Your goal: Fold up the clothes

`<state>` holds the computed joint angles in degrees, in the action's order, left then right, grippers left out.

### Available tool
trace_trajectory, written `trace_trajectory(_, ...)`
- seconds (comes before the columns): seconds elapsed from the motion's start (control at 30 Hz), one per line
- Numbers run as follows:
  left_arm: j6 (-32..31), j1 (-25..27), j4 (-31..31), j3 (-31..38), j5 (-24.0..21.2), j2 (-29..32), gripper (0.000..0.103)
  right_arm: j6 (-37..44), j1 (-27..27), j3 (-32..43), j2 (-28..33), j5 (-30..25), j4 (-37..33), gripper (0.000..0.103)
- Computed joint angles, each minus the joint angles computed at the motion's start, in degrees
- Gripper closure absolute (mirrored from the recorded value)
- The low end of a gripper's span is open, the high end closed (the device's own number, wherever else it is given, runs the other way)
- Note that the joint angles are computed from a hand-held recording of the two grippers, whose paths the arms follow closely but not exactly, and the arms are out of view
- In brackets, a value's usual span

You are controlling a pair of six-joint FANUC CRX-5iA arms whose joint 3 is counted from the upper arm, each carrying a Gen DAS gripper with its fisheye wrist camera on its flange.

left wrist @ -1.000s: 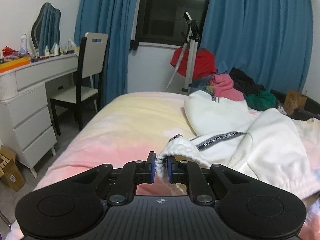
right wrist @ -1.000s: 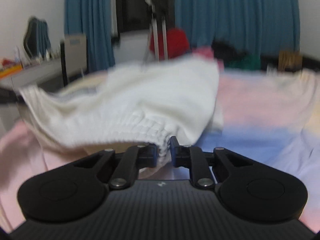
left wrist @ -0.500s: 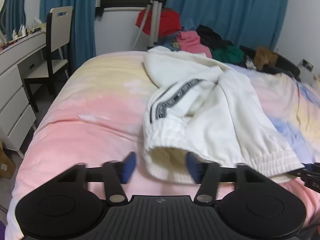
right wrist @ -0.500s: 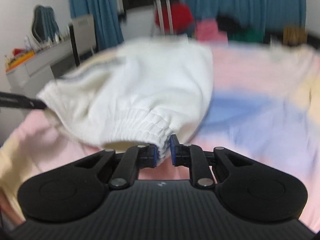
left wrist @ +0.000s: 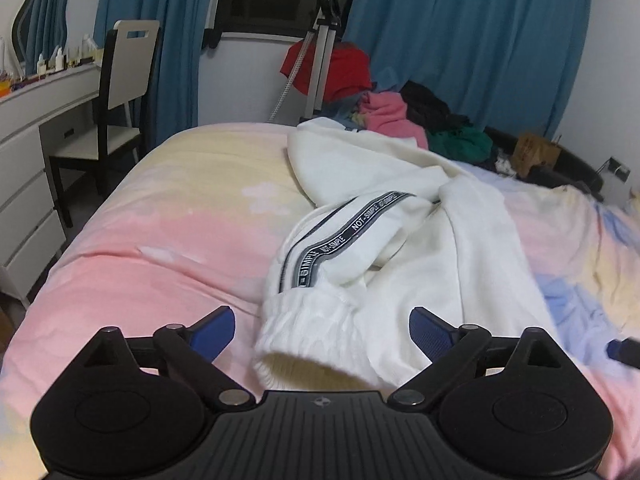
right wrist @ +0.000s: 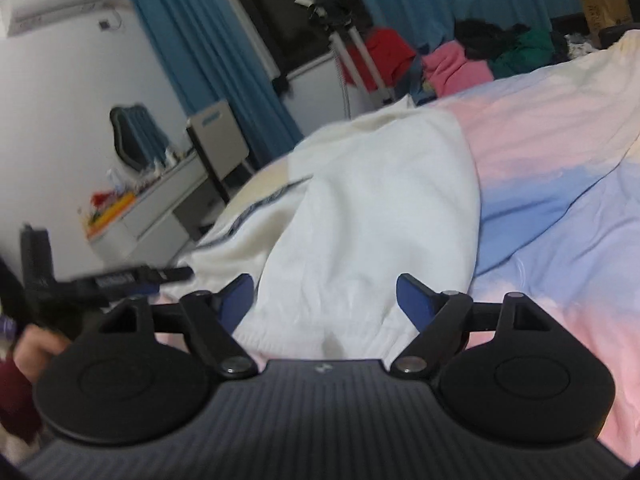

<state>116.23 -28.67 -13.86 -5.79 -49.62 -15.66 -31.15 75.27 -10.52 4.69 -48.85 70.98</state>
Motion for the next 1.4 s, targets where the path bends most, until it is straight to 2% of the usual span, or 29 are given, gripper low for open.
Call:
trace_trajectory(0.07, -0.15, -1.16, -2.28, 1.34, -0.32, 2.27, 0.018, -1.06, 0.0, 0.97, 0.85, -2.67, -2.44, 0.023)
trace_trajectory(0.1, 0.81, -2.21, -4.7, 2.87, -1.89, 3.85, 0.02, -1.43, 0.05, 1.65, 1.4, -4.45, -4.1, 0.023)
trace_trajectory(0.17, 4.22, -3.85, -9.17, 5.27, -3.93, 6.26, 0.041, -2.17, -0.08, 2.31, 1.84, -6.62, -7.66, 0.023)
trace_trajectory(0.2, 6.05, -3.56, -9.91, 5.21, -3.24, 6.39, 0.045, -2.53, -0.21, 2.69, 2.08, -7.66, -9.44, 0.023)
trace_trajectory(0.23, 7.54, -2.8, -9.8, 4.87, -2.23, 6.28, 0.052, -2.99, -0.44, 2.92, 2.24, -8.37, -11.08, 0.022)
trace_trajectory(0.27, 8.18, -1.03, -7.84, 3.92, -0.53, 5.69, 0.063, -5.88, -1.06, 1.5, 1.42, -6.07, -11.19, 0.022)
trace_trajectory(0.37, 10.09, 4.94, -0.83, 0.18, 4.47, 3.19, 0.084, -15.71, -3.67, -3.61, -1.11, 3.14, -9.52, 0.022)
trace_trajectory(0.43, 8.02, 10.69, 9.15, -4.86, 9.37, 0.7, 0.086, -21.69, -5.8, -6.37, -2.01, 10.16, -6.87, 0.024)
trace_trajectory(0.5, 2.57, 15.46, 21.17, -10.44, 14.03, -1.17, 0.087, -24.4, -7.67, -7.44, -1.78, 15.82, -4.16, 0.029)
trace_trajectory(0.53, 0.29, 16.61, 25.15, -12.42, 16.09, -1.77, 0.087, -25.37, -8.72, -7.79, -1.54, 18.87, -2.65, 0.03)
trace_trajectory(0.57, -1.11, 17.1, 27.16, -13.53, 17.7, -2.16, 0.087, -24.21, -9.2, -7.29, -1.12, 20.9, -3.38, 0.03)
trace_trajectory(0.63, -3.11, 17.51, 29.53, -14.78, 20.07, -2.64, 0.087, -14.15, -7.77, -3.25, 1.25, 17.94, -10.05, 0.031)
trace_trajectory(0.7, -4.48, 17.42, 30.33, -15.13, 21.46, -2.88, 0.087, -4.81, -6.26, 1.0, 3.47, 13.08, -16.35, 0.034)
trace_trajectory(0.73, -5.14, 17.3, 30.49, -15.11, 21.91, -2.96, 0.087, -2.72, -5.72, 2.15, 4.35, 10.77, -17.21, 0.034)
trace_trajectory(0.9, -5.28, 16.76, 29.64, -15.07, 24.77, -3.36, 0.087, -15.23, -7.14, -1.77, 3.61, 15.78, -9.31, 0.032)
trace_trajectory(0.93, -4.39, 16.95, 28.8, -14.71, 24.79, -3.33, 0.087, -17.48, -7.74, -2.26, 3.79, 17.7, -7.44, 0.036)
trace_trajectory(0.97, -4.26, 17.46, 28.79, -14.26, 24.44, -3.1, 0.087, -18.08, -8.29, -2.21, 4.17, 19.68, -6.18, 0.047)
trace_trajectory(1.0, -4.23, 18.07, 28.99, -13.73, 24.05, -2.82, 0.087, -15.86, -7.93, -0.92, 4.92, 19.76, -7.84, 0.059)
trace_trajectory(1.1, -5.51, 20.89, 31.02, -11.69, 23.23, -1.85, 0.088, -16.87, -7.62, 1.19, 6.64, 21.31, -3.73, 0.075)
trace_trajectory(1.13, -6.35, 22.27, 31.09, -10.63, 22.99, -1.58, 0.088, -20.24, -8.29, 1.62, 7.35, 23.2, 0.69, 0.077)
trace_trajectory(1.2, -7.06, 24.74, 29.34, -6.99, 21.89, -0.04, 0.088, -28.23, -10.04, 2.8, 8.9, 26.91, 10.88, 0.078)
trace_trajectory(1.23, -7.0, 25.93, 27.94, -4.33, 20.78, 1.25, 0.088, -30.18, -10.68, 4.85, 10.52, 28.61, 13.16, 0.079)
trace_trajectory(1.33, -5.92, 28.19, 21.28, 6.15, 15.97, 6.79, 0.088, -34.71, -12.72, 14.24, 17.59, 34.32, 18.3, 0.081)
trace_trajectory(1.4, -4.07, 28.19, 14.15, 14.49, 12.28, 11.38, 0.088, -33.13, -13.61, 22.82, 23.98, 38.21, 18.38, 0.082)
